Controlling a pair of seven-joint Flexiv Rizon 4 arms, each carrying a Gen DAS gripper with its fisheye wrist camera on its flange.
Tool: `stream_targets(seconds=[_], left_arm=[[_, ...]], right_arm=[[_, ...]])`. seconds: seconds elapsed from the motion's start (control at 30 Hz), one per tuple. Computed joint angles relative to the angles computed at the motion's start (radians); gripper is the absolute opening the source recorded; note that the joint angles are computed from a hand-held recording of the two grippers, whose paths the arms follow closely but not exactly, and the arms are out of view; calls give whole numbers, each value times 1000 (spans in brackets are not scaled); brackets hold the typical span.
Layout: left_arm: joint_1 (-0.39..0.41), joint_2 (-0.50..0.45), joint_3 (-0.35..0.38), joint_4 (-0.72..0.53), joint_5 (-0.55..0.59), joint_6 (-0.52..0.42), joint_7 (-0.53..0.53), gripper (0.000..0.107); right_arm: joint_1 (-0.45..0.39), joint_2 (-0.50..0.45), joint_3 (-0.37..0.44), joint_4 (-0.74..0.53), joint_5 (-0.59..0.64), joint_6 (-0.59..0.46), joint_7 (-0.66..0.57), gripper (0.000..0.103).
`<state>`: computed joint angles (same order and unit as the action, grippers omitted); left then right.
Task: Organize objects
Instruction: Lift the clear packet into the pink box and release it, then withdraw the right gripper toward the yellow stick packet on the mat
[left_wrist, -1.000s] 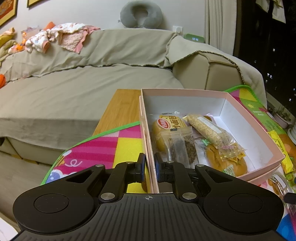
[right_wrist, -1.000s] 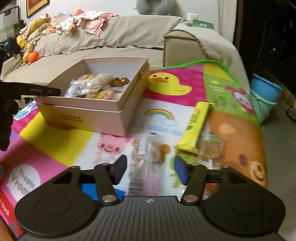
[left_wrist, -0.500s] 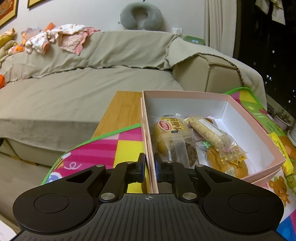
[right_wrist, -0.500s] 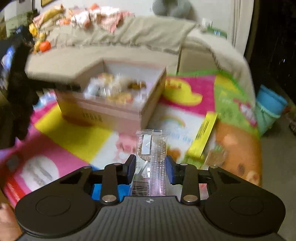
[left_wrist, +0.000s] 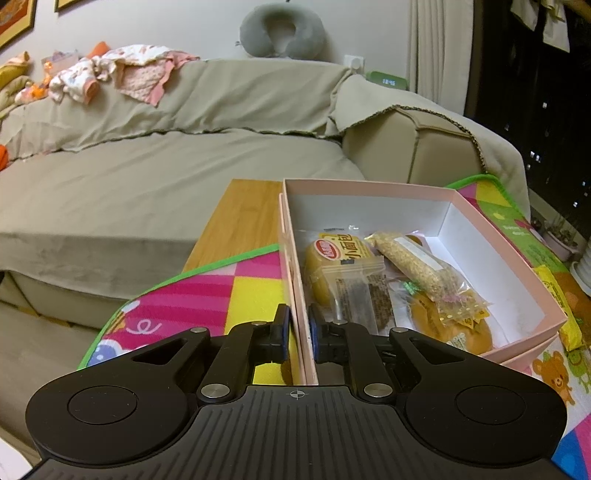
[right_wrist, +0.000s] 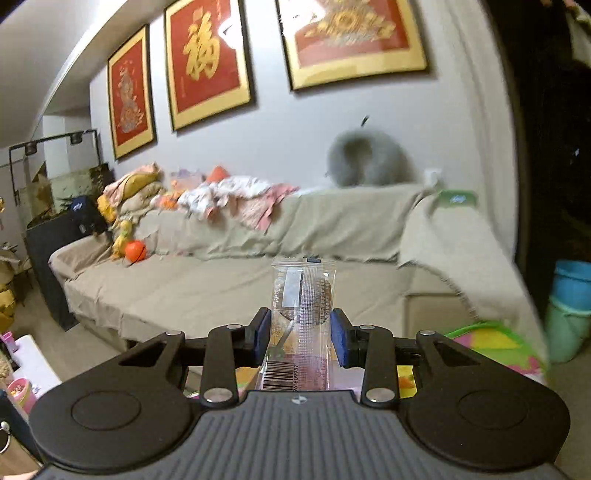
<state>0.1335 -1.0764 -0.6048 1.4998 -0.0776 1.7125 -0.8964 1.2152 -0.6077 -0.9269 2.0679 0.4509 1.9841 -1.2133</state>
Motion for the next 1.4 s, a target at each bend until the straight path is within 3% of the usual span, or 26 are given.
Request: stream_targets(seconds=[0.17,0.33,0.43,0.6,1.0,1.2,1.4], left_arm=[[-1,2,4,0,2,-1,1,13],[7,-3,-8,0,4,-6,9,13],[7,-3,-8,0,3,-7,13,14],[4,-2,-5,1,1,-5,16,14],[2,-3,-4,1,1,-3,17,13],[6,-2,-5,3,5,-5,23,14],[16,-6,-15,6,10,-5,35,14]], right_arm=[[-235,-41,220,-157,-102,-106,109,34],[-347,-127,305,-268,-169,-163,230,37],[-344,-180,279,-304,-194,-205,303,41],[-380,-166,317,-257,-250,-177,352,42],[-232,-134,173,25,-211,-138,369,51],[-323,-119,262,-26,-245,-107,343,62],[-510,-183,443,-277,-360,-153,306,57]])
